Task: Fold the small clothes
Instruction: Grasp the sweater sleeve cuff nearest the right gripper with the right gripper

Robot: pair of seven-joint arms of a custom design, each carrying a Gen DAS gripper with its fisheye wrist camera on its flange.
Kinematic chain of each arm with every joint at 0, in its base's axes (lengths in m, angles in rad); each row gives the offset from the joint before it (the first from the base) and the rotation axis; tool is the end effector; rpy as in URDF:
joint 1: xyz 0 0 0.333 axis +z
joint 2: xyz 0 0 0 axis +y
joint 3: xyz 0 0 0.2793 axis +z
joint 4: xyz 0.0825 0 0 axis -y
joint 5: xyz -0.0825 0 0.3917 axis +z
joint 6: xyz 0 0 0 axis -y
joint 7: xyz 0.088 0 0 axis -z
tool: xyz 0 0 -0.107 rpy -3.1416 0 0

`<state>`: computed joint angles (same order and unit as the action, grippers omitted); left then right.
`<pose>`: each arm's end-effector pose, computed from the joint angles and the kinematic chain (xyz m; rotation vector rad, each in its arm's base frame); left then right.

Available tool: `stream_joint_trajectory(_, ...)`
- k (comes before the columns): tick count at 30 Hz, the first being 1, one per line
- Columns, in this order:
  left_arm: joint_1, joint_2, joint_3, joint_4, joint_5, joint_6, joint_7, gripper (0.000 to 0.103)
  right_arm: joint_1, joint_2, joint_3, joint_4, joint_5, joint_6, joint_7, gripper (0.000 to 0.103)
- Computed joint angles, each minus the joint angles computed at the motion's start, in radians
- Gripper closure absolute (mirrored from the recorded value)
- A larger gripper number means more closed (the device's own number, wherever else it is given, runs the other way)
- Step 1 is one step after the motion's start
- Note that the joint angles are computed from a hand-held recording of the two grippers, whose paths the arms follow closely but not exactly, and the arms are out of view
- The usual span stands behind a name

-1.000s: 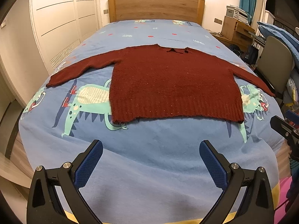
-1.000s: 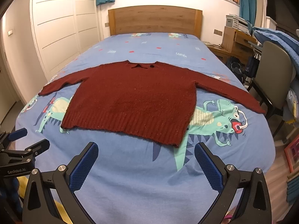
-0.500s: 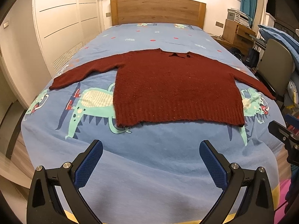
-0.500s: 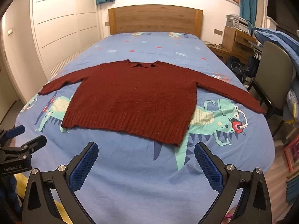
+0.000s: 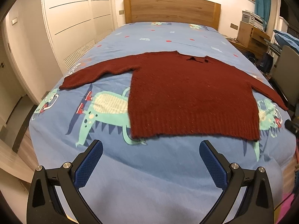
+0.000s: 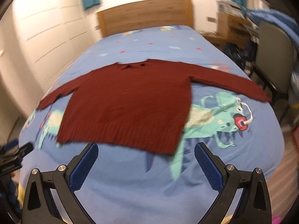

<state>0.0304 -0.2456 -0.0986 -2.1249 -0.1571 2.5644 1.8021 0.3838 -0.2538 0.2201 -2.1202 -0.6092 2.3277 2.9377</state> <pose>0.5451 -0.0386 0.5557 -1.6410 2.0150 -0.7053 0.4435 0.3027 0.5323 -1.3640 2.1307 -0.6426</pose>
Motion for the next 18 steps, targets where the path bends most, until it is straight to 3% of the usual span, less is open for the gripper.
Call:
stream_joint_trajectory(5, 0.011, 0.102, -0.015, 0.103, 0.058, 0.006, -0.068, 0.001, -0.093, -0.105, -0.090, -0.195, 0.049, 0.165, 0.086, 0.000)
stream_joint_trajectory(11, 0.002, 0.221, -0.010, 0.222, 0.104, -0.001, -0.131, 0.001, -0.300, -0.187, -0.169, -0.436, 0.079, 0.420, 0.215, 0.000)
stream_joint_trajectory(14, -0.004, 0.283, -0.004, 0.285, 0.121, -0.030, -0.155, 0.001, -0.389, -0.180, -0.199, -0.504, 0.116, 0.501, 0.238, 0.002)
stream_joint_trajectory(16, -0.007, 0.319, 0.000, 0.328, 0.106, -0.060, -0.153, 0.001, -0.448, -0.168, -0.205, -0.541, 0.128, 0.582, 0.255, 0.006)
stream_joint_trajectory(18, -0.008, 0.355, 0.005, 0.368, 0.101, -0.086, -0.155, 0.001, -0.556, -0.143, -0.172, -0.565, 0.099, 0.701, 0.310, 0.007)
